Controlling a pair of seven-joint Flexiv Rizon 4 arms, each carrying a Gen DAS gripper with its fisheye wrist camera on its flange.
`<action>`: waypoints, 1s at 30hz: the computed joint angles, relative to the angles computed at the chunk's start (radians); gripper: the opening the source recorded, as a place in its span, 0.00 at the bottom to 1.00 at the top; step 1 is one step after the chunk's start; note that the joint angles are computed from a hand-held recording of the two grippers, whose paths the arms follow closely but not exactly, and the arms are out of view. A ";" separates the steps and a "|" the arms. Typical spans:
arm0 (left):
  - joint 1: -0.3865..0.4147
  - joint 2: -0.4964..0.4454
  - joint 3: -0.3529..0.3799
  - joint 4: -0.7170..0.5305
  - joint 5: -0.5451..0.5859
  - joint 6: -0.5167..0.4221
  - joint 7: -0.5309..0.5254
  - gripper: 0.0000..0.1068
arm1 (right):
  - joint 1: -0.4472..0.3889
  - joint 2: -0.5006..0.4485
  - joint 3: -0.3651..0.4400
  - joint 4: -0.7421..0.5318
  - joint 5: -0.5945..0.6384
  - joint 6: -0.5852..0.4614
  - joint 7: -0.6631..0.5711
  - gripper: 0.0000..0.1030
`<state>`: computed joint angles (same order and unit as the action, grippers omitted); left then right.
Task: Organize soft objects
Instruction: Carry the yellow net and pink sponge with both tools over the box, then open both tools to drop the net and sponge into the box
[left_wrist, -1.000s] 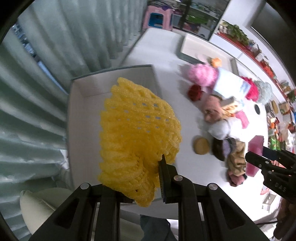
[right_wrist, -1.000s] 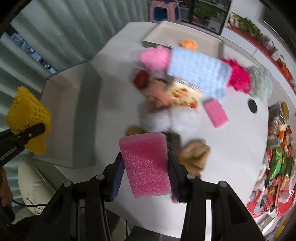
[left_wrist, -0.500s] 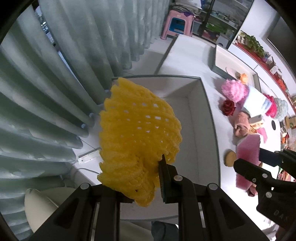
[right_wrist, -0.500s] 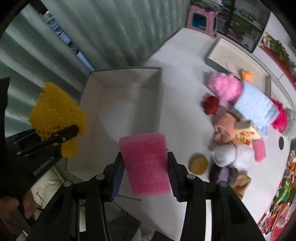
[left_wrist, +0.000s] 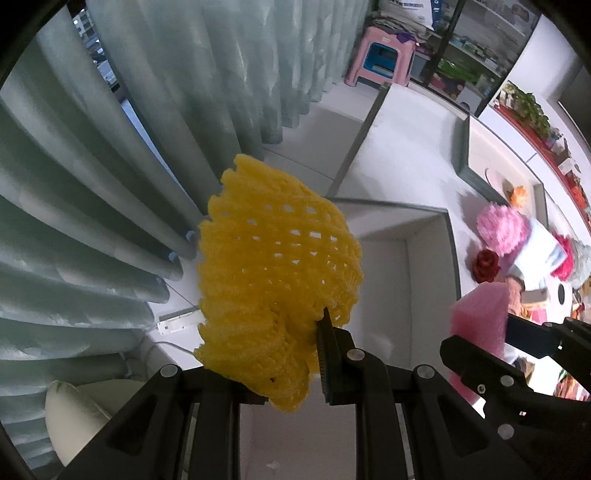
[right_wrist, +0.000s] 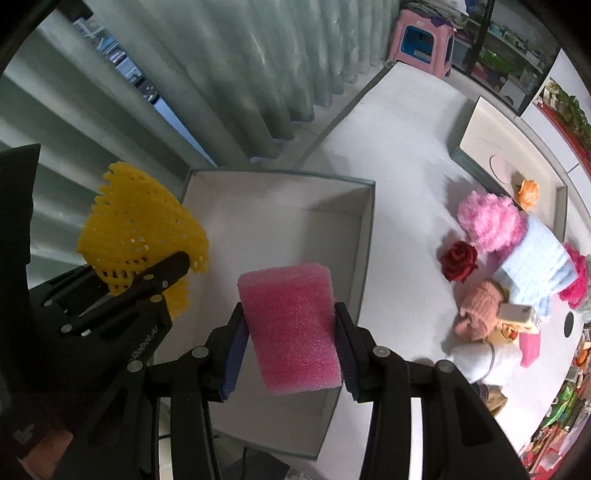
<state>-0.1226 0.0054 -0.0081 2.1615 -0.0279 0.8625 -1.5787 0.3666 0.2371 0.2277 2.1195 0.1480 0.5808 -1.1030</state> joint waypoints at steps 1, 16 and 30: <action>0.001 -0.009 -0.002 -0.007 0.008 -0.001 -0.007 0.19 | -0.001 -0.008 -0.002 -0.003 -0.003 0.002 0.002 0.46; -0.002 -0.069 0.001 -0.025 0.035 -0.031 -0.019 0.19 | -0.012 -0.088 -0.009 -0.024 0.007 0.024 0.000 0.47; -0.015 -0.115 0.003 -0.054 0.071 -0.018 -0.013 0.20 | -0.030 -0.157 -0.018 -0.025 0.052 0.082 -0.013 0.47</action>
